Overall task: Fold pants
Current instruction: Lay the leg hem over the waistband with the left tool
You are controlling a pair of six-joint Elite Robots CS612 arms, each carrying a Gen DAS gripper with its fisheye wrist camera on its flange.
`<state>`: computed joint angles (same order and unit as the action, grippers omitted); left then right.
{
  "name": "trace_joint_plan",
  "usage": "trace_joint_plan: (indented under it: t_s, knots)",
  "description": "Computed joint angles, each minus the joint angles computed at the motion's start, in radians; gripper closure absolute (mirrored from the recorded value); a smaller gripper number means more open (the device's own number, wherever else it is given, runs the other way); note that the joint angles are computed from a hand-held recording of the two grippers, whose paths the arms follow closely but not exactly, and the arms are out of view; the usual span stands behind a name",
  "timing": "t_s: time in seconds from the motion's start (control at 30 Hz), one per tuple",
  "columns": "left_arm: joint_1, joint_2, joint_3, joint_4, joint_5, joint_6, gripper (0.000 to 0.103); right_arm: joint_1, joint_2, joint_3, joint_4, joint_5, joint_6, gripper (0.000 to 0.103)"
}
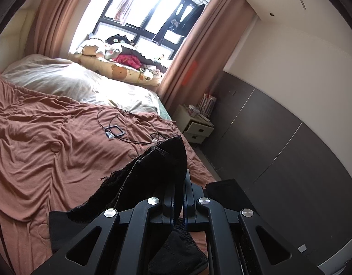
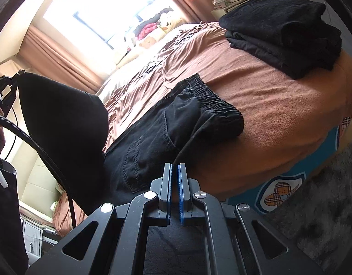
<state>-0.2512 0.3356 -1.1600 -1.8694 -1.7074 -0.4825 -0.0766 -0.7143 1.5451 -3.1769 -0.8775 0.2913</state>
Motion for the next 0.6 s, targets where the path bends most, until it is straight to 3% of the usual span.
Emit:
trace_joint_plan:
  t_s: [0.2, 0.6]
  knots:
    - [-0.014, 0.007, 0.055, -0.015, -0.058, -0.015, 0.098, -0.019, 0.001, 0.014, -0.005, -0.014, 0.030, 0.101]
    - [-0.023, 0.092, 0.066, 0.045, -0.249, -0.048, 0.098, -0.033, 0.004, 0.015, -0.006, -0.013, 0.030, 0.100]
